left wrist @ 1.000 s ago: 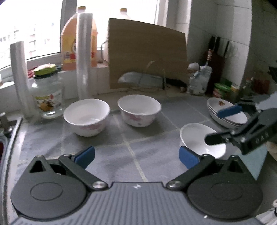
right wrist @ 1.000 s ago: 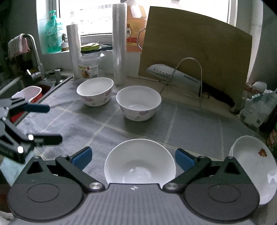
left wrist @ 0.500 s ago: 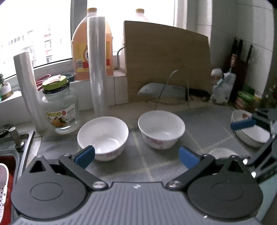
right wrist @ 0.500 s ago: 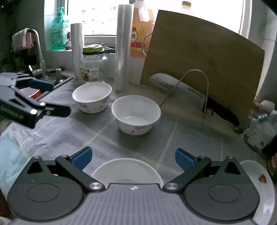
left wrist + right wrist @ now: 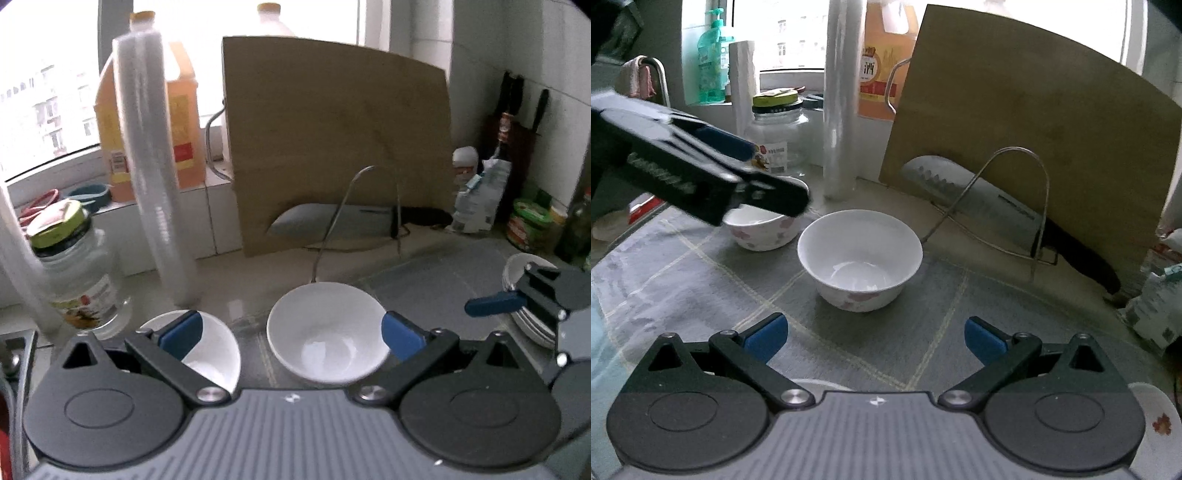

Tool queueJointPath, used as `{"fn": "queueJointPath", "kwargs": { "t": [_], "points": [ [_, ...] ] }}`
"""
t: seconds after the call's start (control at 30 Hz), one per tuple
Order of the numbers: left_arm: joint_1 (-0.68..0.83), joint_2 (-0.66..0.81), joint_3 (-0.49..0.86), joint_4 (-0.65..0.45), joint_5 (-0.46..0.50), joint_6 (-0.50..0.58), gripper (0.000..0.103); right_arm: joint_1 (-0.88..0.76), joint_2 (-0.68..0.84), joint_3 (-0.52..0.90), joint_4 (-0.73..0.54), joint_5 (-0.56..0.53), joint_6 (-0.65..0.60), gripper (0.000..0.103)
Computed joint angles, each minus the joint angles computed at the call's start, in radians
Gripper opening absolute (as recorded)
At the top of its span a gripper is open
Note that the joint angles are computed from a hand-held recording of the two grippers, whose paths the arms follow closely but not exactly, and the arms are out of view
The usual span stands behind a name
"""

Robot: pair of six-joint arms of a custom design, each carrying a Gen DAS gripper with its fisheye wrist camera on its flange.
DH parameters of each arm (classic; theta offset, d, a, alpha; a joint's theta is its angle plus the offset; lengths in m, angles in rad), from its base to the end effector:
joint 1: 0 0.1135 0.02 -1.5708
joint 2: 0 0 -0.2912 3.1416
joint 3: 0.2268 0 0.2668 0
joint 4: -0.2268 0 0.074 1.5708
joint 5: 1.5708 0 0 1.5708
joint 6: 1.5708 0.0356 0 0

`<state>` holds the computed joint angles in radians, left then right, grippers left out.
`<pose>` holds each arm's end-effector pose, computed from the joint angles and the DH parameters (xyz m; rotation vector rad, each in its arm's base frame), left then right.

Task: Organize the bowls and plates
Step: 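Move the left gripper to a white bowl and grasp its rim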

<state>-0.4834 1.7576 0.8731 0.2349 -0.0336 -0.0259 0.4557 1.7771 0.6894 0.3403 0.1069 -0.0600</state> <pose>0.3304 -0.1721 0.1703 0.4878 2.1769 -0.2426 0.3014 0.1435 0.1218 -0.5377 2.2508 0.0772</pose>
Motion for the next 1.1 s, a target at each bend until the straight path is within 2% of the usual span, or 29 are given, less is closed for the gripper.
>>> {"fn": "queueJointPath", "kwargs": {
  "t": [0.17,0.73,0.9,1.1],
  "points": [
    [0.005,0.101,0.100,-0.016,0.041,0.014,0.102,-0.021,0.061,0.060,-0.014,-0.027,-0.026,0.103],
    [0.040,0.323,0.411,-0.292,0.159,-0.022,0.102,-0.032,0.203,0.198,-0.055,-0.069,-0.065,0.102],
    [0.054,0.353,0.458,-0.337,0.202,-0.038,0.102,-0.038,0.222,0.216,-0.052,-0.084,-0.064,0.095],
    [0.052,0.385,0.512,-0.393,0.204,-0.020,0.101,-0.044,0.234,0.229,-0.052,-0.108,-0.077,0.086]
  ]
}}
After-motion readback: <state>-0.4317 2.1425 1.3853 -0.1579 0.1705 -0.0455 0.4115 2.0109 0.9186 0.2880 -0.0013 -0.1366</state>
